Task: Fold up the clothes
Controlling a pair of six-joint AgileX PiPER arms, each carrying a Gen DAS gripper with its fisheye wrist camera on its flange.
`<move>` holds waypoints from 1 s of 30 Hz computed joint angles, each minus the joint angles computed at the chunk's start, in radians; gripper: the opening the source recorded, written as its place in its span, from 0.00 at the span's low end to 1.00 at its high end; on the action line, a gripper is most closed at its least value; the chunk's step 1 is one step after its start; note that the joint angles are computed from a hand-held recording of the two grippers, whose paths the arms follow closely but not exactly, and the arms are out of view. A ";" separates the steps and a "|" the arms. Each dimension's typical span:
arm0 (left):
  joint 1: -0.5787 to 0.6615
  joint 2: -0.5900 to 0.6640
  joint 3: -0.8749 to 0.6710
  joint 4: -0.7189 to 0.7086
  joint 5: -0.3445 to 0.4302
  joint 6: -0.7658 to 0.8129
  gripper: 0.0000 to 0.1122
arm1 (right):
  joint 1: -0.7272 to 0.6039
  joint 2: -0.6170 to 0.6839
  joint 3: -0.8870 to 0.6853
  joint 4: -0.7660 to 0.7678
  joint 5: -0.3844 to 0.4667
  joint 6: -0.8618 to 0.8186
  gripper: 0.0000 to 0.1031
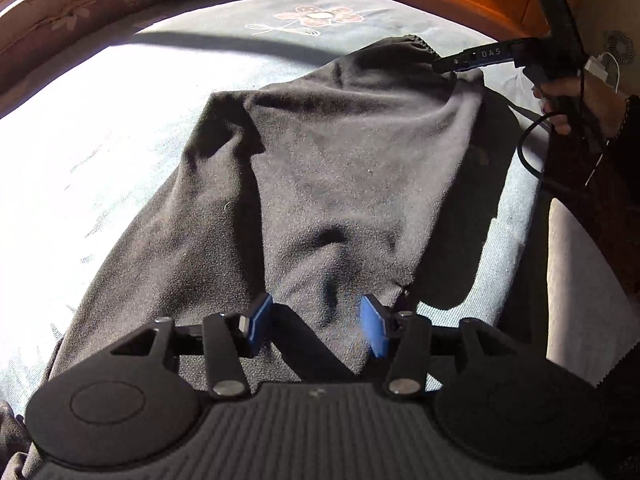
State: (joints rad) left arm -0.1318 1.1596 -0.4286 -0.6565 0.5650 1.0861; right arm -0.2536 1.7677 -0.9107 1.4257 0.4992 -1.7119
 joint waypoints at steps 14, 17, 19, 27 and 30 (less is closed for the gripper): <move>-0.066 0.013 -0.015 0.054 -0.025 -0.123 0.57 | -0.372 0.107 0.063 0.039 0.481 0.213 0.36; -0.086 0.013 -0.021 0.092 -0.027 -0.172 0.58 | -0.317 0.112 0.052 0.079 0.411 0.164 0.20; -0.099 0.006 -0.029 0.128 -0.018 -0.218 0.58 | -0.298 0.128 0.024 0.090 0.380 0.158 0.18; -0.035 -0.060 -0.058 0.120 0.066 -0.191 0.61 | -0.269 -0.026 0.072 0.010 0.309 0.198 0.23; -0.021 -0.025 -0.065 0.156 0.057 -0.237 0.61 | -0.205 -0.127 0.120 -0.001 0.255 0.163 0.42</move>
